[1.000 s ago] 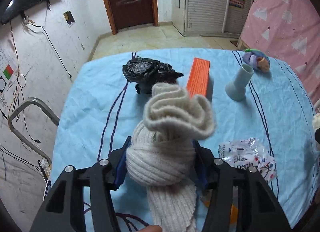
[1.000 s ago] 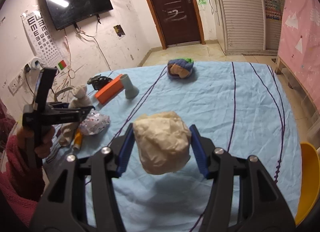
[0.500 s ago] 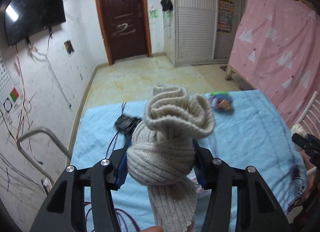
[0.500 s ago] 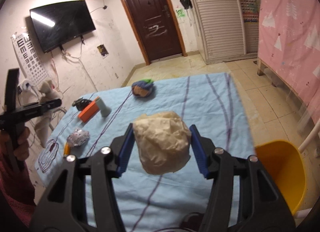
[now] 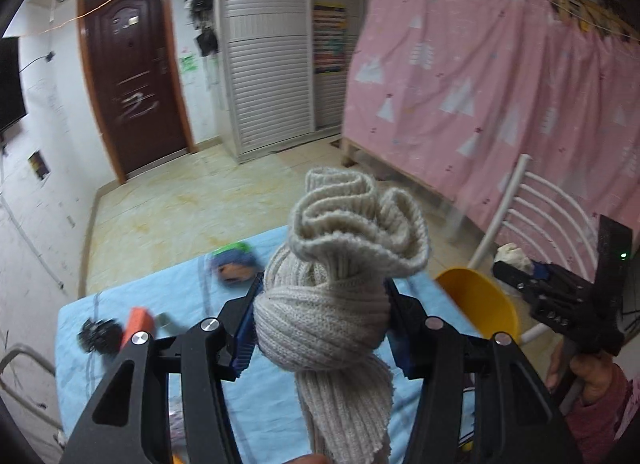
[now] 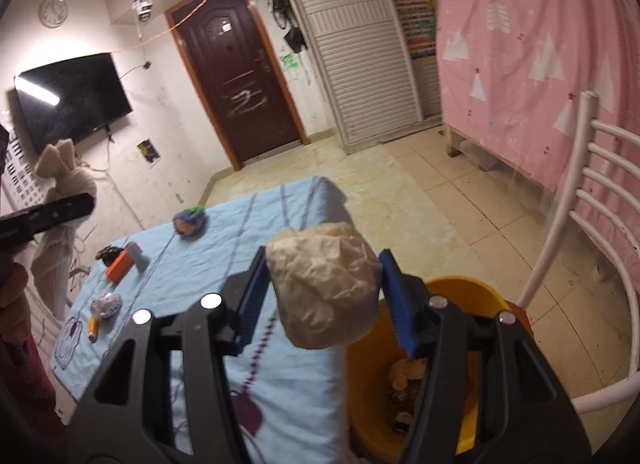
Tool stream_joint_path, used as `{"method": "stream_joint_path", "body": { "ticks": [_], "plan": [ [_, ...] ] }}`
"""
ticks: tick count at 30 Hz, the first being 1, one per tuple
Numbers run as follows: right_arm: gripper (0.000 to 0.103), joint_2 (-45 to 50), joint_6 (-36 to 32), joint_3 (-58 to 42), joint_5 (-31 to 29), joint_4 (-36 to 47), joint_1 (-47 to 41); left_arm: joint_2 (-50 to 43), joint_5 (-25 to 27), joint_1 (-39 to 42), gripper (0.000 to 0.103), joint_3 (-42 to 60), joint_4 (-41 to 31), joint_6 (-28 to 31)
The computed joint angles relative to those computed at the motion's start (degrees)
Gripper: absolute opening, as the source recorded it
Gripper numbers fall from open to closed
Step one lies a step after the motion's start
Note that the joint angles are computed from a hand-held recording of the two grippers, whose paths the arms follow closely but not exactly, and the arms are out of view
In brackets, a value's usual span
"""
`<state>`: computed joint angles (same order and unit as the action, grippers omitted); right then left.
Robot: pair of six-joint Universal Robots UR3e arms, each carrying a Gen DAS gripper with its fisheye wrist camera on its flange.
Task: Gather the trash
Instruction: 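Carry the scarf and paper ball in both grippers over the yellow bin, then open both grippers to drop the scarf and paper ball into the bin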
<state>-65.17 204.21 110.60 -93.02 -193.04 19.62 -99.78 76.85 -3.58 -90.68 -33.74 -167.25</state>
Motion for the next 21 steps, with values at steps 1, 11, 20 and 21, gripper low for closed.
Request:
{"method": "stream_joint_path", "body": {
  "ticks": [1, 11, 20, 21],
  "plan": [
    [0.053, -0.6, 0.1, 1.6, 0.1, -0.9, -0.9, -1.3, 0.3, -1.6, 0.046, 1.6, -0.2, -0.5],
    [0.085, -3.5, 2.7, 12.9, 1.8, -8.6, -8.2, -16.8, 1.0, -13.7, 0.046, 20.5, -6.0, -5.8],
    [0.085, -9.6, 7.0, 24.8, 3.3, -18.7, -16.3, -30.1, -2.4, -19.5, 0.048, 37.6, -13.9, -8.8],
    [0.085, -10.1, 7.1, 25.8, 3.5, -19.4, -17.0, -31.9, -3.0, -20.0, 0.051, 40.3, -15.4, -9.2]
  ]
}}
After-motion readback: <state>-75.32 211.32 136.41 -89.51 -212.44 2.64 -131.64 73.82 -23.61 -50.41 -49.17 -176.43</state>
